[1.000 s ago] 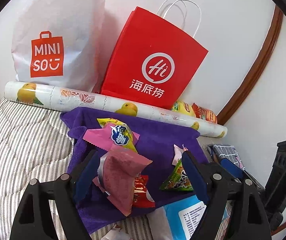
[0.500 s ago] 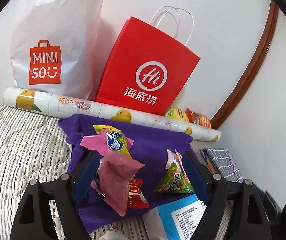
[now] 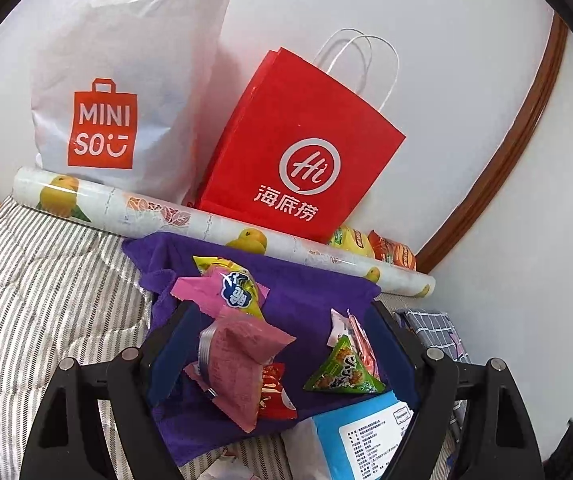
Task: Organize snacks
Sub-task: 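Grasp the yellow snack bag on the bed with the right tool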
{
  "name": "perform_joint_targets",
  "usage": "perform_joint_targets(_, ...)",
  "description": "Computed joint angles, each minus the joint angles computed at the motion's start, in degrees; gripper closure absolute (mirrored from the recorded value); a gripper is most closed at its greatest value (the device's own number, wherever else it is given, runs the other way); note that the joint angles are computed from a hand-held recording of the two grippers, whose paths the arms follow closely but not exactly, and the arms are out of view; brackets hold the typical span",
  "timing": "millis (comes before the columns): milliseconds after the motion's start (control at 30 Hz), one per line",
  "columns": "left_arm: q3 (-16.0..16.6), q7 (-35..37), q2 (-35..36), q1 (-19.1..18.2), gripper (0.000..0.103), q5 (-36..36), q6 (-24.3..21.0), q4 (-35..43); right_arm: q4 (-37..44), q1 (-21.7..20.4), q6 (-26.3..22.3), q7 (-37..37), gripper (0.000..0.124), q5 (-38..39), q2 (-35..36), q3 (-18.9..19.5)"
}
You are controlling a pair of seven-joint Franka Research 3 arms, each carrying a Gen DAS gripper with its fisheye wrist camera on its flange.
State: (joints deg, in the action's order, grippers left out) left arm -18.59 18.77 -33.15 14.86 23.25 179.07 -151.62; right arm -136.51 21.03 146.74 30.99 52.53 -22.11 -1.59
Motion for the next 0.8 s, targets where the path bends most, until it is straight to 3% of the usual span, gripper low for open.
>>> perform_joint_targets(67,0.8,0.0,0.1,-0.7,0.02,-0.4,0.2,-0.2,-0.9,0.0,-1.8,0.5,0.039,-0.3,-0.8,-0.2)
perform_joint_targets(167,-1.1,-1.6,-0.7,1.4,0.02,-0.3,-0.4,-0.4,-2.5,-0.2,-4.4,1.3,0.039,-0.7,-1.9,-0.3)
perform_joint_targets(300,1.3,-0.8,0.3,-1.0,0.02,-0.8,0.2,-0.6,-4.7,-0.1,-7.8,0.2,0.041,-1.2,-3.9,-0.5)
perform_joint_targets(467,1.1,-0.3,1.1,-1.0,0.02,-0.4,-1.3,0.2,-5.9,-0.2,-11.2,0.4,0.046,-3.5,-5.3,0.1)
perform_joint_targets(600,2.3,0.3,1.9,-2.6,0.02,-0.6,-0.6,0.3,-7.8,-0.1,-16.3,-4.9,0.046,-4.2,-7.6,-1.6)
perform_joint_targets(800,-0.2,0.4,1.3,-1.0,0.02,0.9,-0.3,0.9,-12.6,0.1,-11.5,-10.9,0.046,-5.8,-9.8,0.5)
